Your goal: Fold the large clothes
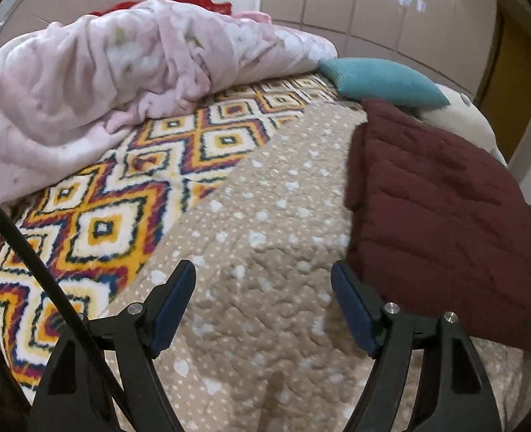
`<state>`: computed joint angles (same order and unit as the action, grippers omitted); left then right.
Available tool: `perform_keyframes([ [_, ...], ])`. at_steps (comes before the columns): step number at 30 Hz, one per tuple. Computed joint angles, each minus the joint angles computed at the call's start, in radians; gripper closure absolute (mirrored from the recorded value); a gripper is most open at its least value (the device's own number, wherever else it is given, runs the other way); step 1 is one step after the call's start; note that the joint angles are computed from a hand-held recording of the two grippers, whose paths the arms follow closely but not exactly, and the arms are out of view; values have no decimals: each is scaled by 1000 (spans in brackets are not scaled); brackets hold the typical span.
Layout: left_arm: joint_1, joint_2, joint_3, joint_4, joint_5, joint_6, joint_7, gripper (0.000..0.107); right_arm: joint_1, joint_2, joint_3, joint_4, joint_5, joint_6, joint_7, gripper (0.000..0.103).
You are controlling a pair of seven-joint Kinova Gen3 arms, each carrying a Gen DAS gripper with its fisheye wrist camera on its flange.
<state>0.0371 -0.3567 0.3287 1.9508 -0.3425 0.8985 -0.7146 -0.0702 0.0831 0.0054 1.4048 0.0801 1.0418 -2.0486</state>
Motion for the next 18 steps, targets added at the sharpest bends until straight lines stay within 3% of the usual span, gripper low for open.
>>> perform_keyframes([
  [2, -7, 3, 5, 12, -13, -4, 5, 31, 53, -23, -93, -25, -81, -12, 35, 88],
  [4, 16, -6, -40, 23, 22, -34, -34, 31, 59, -10, -153, -64, -163, -6, 112, 88],
  [7, 4, -13, -40, 33, 29, -62, -47, 31, -52, 76, -174, -141, -241, 38, 196, 89],
  [10, -42, -8, 26, 32, -26, -36, -2, 31, -188, 215, -177, -227, -175, 57, 160, 89],
  [12, -51, -11, 34, 39, -46, -35, 16, 31, -281, 308, -129, -304, -122, 82, 95, 88],
  [15, -52, -19, 13, 50, -48, -49, 19, 31, -394, 417, -37, -441, -21, 154, 15, 88],
  [18, -48, -16, -18, 52, -28, -55, 4, 31, -439, 466, -22, -553, 64, 240, -30, 89],
])
